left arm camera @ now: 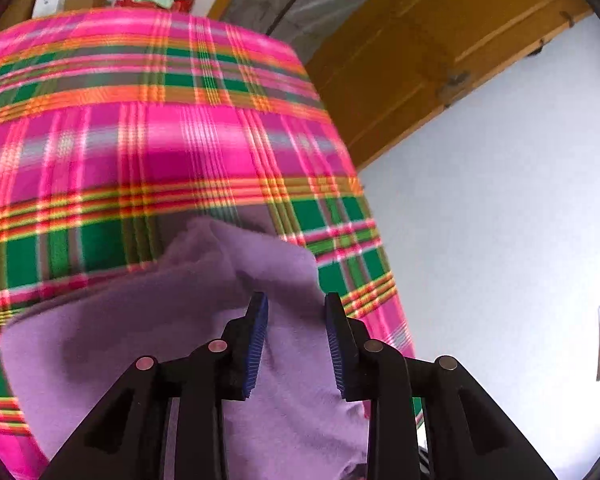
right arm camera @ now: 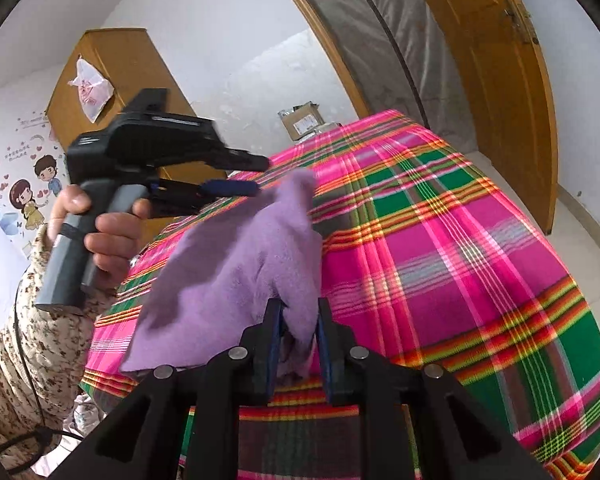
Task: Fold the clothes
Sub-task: 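Lay the lilac edge down and open both grippers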
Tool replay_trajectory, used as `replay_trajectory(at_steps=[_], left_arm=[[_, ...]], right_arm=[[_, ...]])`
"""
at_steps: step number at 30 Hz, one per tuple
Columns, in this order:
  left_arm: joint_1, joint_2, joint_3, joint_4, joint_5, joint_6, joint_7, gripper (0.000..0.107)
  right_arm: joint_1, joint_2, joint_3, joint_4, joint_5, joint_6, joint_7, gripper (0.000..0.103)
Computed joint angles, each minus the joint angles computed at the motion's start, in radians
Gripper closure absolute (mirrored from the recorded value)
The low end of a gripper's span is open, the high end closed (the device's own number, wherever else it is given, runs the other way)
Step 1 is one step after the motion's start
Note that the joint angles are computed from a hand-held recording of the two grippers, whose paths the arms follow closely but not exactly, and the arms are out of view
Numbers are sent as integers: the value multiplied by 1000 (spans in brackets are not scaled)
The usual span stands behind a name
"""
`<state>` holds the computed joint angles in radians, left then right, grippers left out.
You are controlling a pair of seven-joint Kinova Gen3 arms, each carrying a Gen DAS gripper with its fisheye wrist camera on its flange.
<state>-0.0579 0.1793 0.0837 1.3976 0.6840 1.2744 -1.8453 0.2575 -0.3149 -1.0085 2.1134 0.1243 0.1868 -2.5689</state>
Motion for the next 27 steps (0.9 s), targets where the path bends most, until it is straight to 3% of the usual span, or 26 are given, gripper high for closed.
replay_trajectory(at_steps=[10, 14, 16, 21, 23, 27], left_arm=[[-83, -101, -74, 104, 68, 1, -107, 77], [-120, -140, -114, 161, 86, 17, -164, 77], [-134, -160, -133, 193, 88, 24, -196, 70], [-168, -191, -179, 257, 121, 49, -259, 66], [-184, -207, -197, 282, 140, 61, -285, 66], [-207, -225, -224, 322, 151, 80, -317, 64]], right_arm=[[-80, 8, 80, 21, -7, 37, -18, 85], [-196, 9, 199, 30, -7, 71, -28, 82], [-235, -3, 242, 24, -5, 96, -31, 81], [-161, -37, 196, -13, 81, 105, -82, 81], [-158, 0, 193, -41, 113, 91, -62, 80], [-158, 113, 143, -123, 209, 156, -52, 74]])
